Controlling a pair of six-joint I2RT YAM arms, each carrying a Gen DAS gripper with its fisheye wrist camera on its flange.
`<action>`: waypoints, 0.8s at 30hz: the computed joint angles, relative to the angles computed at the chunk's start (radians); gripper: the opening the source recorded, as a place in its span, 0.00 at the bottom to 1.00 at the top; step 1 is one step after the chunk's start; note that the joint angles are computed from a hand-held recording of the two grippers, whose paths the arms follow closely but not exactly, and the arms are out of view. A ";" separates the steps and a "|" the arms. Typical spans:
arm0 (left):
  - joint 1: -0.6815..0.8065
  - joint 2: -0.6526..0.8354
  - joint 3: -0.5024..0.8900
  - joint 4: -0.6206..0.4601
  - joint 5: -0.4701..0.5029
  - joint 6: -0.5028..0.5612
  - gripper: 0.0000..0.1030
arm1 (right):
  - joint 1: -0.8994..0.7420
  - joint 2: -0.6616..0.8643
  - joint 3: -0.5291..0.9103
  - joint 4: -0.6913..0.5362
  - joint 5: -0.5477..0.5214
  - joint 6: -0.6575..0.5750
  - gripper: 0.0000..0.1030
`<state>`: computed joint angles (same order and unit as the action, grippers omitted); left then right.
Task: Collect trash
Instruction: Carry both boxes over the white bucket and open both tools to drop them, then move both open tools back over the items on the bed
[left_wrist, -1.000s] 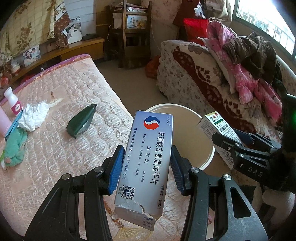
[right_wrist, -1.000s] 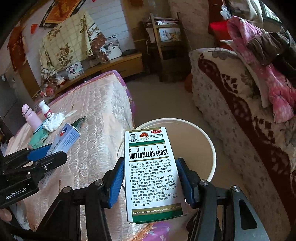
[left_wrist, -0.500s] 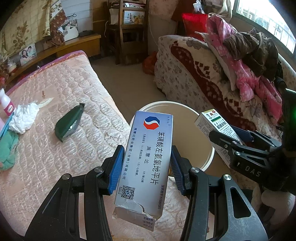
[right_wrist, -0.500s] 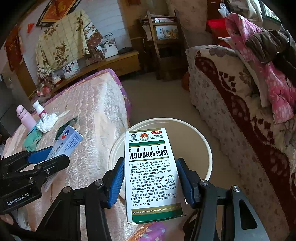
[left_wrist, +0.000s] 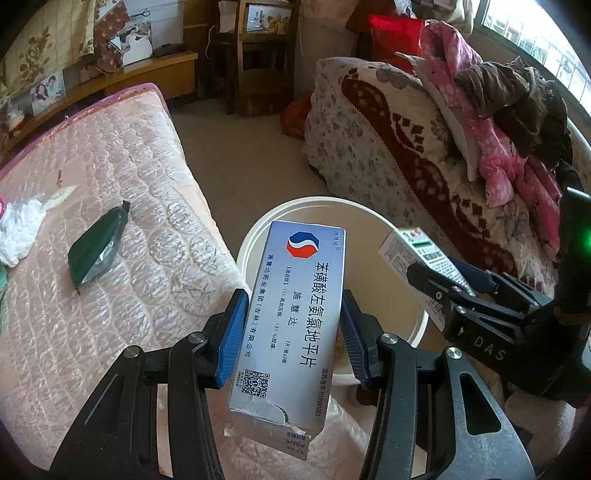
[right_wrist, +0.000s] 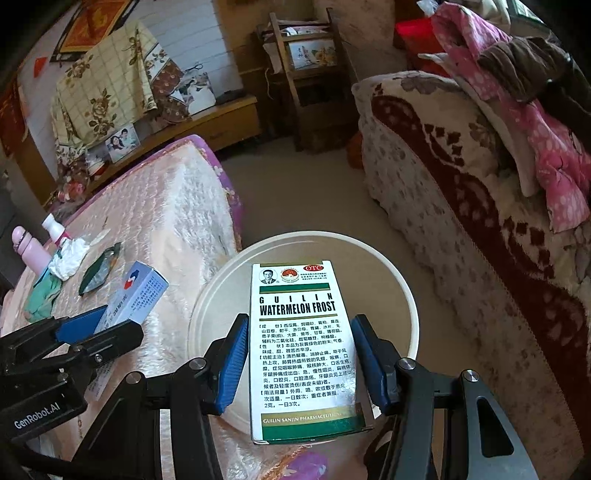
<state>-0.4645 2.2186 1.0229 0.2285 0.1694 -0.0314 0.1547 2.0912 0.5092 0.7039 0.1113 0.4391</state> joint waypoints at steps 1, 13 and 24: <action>0.000 0.007 0.006 0.000 0.002 -0.001 0.46 | -0.007 0.012 0.006 0.001 -0.008 0.001 0.52; 0.018 0.067 0.078 -0.042 0.091 -0.026 0.47 | -0.058 0.074 0.025 0.043 -0.057 0.020 0.52; 0.032 0.052 0.062 -0.043 0.121 -0.038 0.56 | -0.076 0.084 0.016 0.056 -0.063 0.036 0.54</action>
<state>-0.4327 2.2709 1.0853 0.1854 0.2905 -0.0690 0.0788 2.1756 0.5255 0.7596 0.0481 0.4755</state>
